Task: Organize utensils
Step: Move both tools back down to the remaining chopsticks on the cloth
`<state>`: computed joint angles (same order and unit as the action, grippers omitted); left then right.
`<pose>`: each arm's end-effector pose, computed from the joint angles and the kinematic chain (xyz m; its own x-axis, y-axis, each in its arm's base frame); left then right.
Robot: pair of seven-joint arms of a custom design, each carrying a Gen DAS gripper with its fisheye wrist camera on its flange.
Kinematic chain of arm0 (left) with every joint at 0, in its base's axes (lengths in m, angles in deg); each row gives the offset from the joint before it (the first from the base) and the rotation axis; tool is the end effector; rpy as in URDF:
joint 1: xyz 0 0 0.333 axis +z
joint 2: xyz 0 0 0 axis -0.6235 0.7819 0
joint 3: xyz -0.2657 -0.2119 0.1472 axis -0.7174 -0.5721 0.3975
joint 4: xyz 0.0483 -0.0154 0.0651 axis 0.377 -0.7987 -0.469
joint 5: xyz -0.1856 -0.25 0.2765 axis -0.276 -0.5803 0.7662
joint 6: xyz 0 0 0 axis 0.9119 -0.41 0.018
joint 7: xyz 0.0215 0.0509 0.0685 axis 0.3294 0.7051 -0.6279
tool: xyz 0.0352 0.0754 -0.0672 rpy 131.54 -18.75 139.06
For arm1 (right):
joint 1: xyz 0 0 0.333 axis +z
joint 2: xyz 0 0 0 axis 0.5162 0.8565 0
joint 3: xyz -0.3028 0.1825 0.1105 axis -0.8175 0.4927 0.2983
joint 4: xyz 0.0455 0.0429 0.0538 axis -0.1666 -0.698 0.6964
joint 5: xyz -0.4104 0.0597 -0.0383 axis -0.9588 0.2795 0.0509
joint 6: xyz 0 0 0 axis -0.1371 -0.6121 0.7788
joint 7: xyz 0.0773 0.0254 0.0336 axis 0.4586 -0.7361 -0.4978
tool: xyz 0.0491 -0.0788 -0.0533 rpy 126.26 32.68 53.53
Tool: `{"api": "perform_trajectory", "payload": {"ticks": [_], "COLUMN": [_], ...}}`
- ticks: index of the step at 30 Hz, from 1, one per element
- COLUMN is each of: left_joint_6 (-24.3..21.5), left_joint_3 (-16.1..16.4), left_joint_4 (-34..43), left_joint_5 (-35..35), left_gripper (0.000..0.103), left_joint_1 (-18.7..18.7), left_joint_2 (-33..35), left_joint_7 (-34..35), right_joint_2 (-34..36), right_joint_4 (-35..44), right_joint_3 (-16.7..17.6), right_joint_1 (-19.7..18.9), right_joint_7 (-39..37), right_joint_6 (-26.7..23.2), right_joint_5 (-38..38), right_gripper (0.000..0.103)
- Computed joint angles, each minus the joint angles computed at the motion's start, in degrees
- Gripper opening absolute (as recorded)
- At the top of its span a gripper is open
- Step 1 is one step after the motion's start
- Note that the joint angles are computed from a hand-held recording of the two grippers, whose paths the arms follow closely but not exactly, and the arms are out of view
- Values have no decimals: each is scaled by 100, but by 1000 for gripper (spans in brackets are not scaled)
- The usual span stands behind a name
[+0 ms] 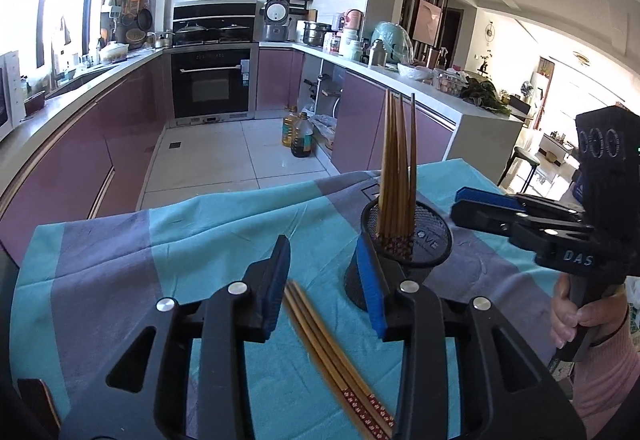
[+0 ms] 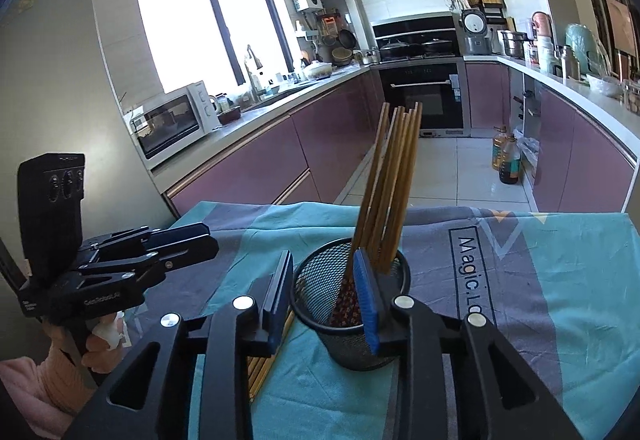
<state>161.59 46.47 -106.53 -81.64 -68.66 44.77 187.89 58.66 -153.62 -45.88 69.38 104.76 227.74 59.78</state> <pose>0.4738 -0.0633 0.5754 -0.3246 -0.9368 0.1306 -0.5712 0.0841 -0.8165 0.4360 0.2532 0.5639 0.4970 -0.8305 -0.2516 -0.5440 -0.0723 -0.8359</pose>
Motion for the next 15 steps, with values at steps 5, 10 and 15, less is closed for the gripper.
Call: {"api": "perform_trajectory", "payload": {"ticks": [5, 10, 15], "left_joint_6": [-24, -187, -396], "left_joint_3": [-226, -197, -356], "left_joint_4": [-487, -872, -916], "left_joint_5": [390, 723, 807], "left_gripper": [38, 39, 39], "left_joint_1": [440, 567, 628], "left_joint_2": [-223, -306, -58], "left_joint_7": [-277, -487, -684], "right_joint_2": [-129, 79, 281], "right_joint_4": [-223, -345, -368], "right_joint_3": [124, 349, 491], "right_joint_1": [86, -48, -156], "right_joint_7": [-88, 498, 838], "right_joint_6": [-212, -511, -724], "right_joint_5": [-30, -491, -552], "right_gripper": [39, 41, 41]}}
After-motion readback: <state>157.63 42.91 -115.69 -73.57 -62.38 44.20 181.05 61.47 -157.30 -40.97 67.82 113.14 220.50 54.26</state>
